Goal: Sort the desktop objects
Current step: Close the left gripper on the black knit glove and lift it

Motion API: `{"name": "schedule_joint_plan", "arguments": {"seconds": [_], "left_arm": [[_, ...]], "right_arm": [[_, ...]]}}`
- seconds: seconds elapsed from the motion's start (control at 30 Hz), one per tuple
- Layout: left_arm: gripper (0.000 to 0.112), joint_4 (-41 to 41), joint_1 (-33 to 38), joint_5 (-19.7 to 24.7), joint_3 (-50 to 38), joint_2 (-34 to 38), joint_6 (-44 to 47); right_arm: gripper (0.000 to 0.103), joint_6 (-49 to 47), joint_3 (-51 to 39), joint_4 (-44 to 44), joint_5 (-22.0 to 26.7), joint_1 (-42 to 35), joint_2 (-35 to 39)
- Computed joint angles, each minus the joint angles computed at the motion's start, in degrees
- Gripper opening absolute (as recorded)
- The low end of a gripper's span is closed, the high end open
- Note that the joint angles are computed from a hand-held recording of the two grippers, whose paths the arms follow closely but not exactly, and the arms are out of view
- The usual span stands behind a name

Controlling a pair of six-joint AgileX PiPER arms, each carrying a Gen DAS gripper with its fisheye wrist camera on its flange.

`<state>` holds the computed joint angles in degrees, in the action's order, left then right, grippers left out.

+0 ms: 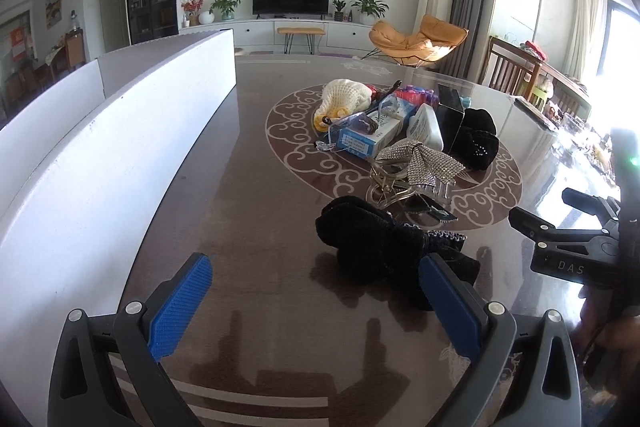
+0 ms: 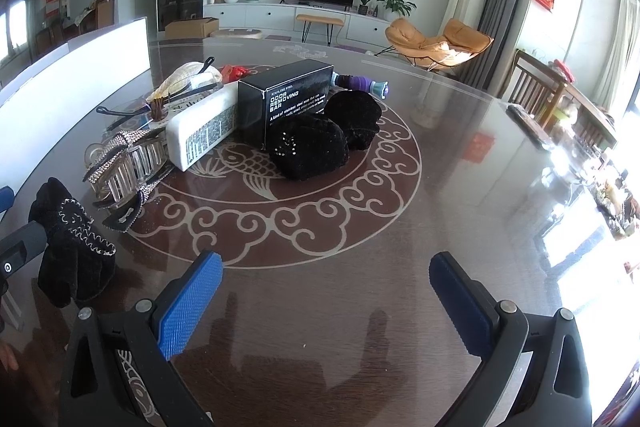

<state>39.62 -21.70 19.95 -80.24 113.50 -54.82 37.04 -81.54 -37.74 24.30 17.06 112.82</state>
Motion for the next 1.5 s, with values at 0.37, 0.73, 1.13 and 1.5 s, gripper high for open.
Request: {"name": "schedule_joint_plan", "arguments": {"seconds": [0.37, 0.73, 1.13, 1.5], "left_arm": [[0.103, -7.03, 3.07, -2.04, 12.11, -7.33, 6.41], [0.103, -10.95, 1.89, -1.4, 12.75, -9.24, 9.37], [0.103, -29.23, 1.38, 15.85, -18.29, 8.14, 23.99], [0.103, -19.73, -0.31, 24.83, -27.9, 15.95, 18.63]], "right_arm": [[0.103, -18.39, -0.82, 18.83, -2.0, -0.58, -0.94], [0.101, -32.79, -16.57, 28.97, 12.18, 6.22, 7.9], [0.101, -36.97, -2.02, 33.51, 5.04, 0.78, -2.42], [0.103, -59.76, -14.34, 62.86, 15.52, -6.15, 1.37]]}}
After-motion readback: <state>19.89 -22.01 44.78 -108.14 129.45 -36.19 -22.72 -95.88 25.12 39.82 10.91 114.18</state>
